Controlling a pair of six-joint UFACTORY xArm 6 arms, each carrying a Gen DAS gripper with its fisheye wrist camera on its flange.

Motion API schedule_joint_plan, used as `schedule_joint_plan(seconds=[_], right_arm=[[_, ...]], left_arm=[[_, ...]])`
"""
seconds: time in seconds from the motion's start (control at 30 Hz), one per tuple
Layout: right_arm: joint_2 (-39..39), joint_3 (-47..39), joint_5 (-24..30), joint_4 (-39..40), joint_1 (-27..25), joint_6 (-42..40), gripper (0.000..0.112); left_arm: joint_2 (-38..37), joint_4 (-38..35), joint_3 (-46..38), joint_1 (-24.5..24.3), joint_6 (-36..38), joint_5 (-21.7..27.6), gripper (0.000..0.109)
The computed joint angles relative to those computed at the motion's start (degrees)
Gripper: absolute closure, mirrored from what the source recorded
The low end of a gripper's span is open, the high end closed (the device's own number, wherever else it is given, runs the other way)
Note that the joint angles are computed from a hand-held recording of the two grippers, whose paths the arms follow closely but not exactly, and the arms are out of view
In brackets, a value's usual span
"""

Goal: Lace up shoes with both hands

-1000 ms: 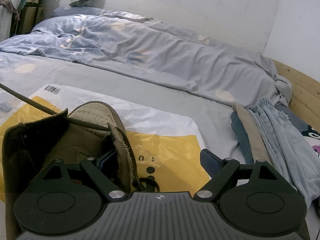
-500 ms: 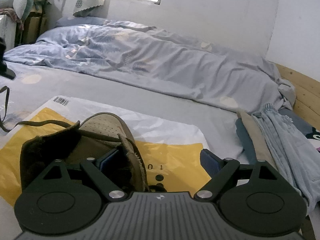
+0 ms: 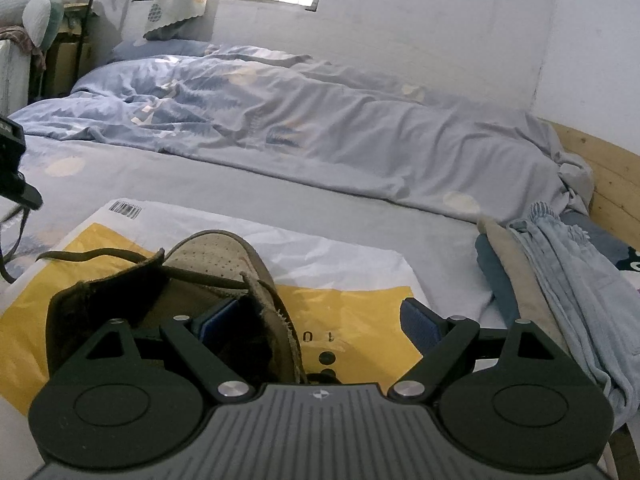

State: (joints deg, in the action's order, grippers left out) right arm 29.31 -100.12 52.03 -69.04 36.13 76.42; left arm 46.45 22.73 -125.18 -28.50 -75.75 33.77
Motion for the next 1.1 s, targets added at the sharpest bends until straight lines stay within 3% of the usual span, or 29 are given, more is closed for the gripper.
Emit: schedule_joint_plan(seconds=[0.23,0.5,0.67,0.83,0.97,1.1], right_arm=[[0.2,-0.1,0.2,-0.5,0.2,0.9,0.025],[-3.8,5.0,-4.0,-4.8,-0.2,5.8,0.023],[-9.5,11.8,-5.9,-15.4,-0.8,19.3,0.023],[-17.1,19.9,-5.6,-24.1,-2.9,39.5,0.023],[-21.8,24.6,-3.3,-23.6,-5.3,49.5,0.022],[-24.9,28.0,-7.9,-20.6,-9.7,50.9,0.022]], left_arm=[[0.1,-5.0,0.7,-0.2,4.9,-3.8,0.047],[0.0,-18.9,3.0,-0.3,14.9,-12.2,0.047],[3.3,-28.0,-4.1,-1.3,28.5,-6.7,0.047],[5.5,-28.2,-9.3,-2.4,35.1,-3.8,0.047],[5.9,-27.5,-10.6,-3.3,37.2,-3.0,0.047],[4.9,-27.4,-8.9,-4.0,37.6,-3.9,0.047]])
